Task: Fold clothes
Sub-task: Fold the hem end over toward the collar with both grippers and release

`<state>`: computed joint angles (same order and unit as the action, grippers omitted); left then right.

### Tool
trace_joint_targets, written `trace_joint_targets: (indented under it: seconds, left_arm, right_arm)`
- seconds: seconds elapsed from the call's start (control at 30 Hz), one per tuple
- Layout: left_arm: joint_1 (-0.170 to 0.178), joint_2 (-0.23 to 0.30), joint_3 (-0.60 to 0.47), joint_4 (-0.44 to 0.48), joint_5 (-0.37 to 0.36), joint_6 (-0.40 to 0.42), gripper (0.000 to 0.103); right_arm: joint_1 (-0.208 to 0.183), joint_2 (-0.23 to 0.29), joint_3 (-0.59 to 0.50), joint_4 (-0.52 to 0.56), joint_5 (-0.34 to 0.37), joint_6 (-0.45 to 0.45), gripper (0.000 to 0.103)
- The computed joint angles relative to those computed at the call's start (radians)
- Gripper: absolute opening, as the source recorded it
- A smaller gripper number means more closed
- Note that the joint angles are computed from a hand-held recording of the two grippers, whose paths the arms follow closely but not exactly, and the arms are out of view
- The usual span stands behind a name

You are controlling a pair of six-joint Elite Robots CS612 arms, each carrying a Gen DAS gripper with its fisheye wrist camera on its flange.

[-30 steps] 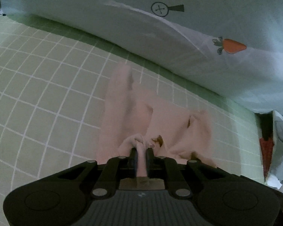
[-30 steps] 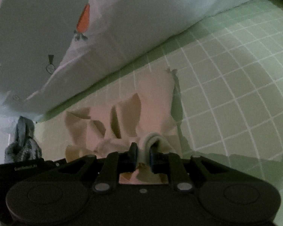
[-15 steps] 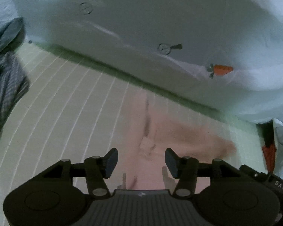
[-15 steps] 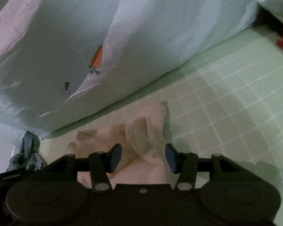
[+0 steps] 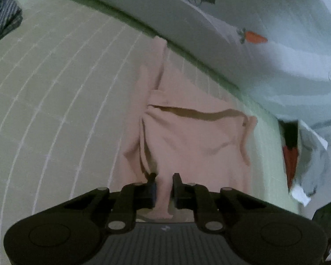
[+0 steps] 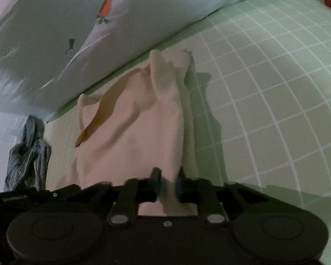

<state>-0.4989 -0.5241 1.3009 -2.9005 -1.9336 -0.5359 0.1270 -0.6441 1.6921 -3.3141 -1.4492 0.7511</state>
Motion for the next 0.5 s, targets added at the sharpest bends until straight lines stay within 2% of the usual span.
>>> trace_joint_targets:
  seconds: [0.13,0.23,0.33,0.4,0.5]
  left_arm:
    - [0.004,-0.045,0.072,0.048,-0.065,0.048,0.015]
    - [0.008,-0.052,0.088,0.050,-0.064,0.014,0.022]
    - [0.006,-0.055,0.089,0.022,-0.002,-0.011,0.032]
    - [0.005,-0.049,0.076,0.013,0.015,0.003,0.035]
    - [0.005,-0.028,0.042,0.020,0.009,0.031,0.035]
  right_arm:
    - [0.012,-0.045,0.061,0.046,0.014,-0.037,0.013]
    - [0.015,-0.069,0.107,0.054,0.038,-0.047,0.015]
    - [0.021,-0.074,0.103,0.054,-0.008,-0.057,0.031]
    - [0.032,-0.072,0.085,0.055,-0.075,-0.089,0.043]
    - [0.034,-0.058,0.045,0.079,-0.106,-0.132,0.043]
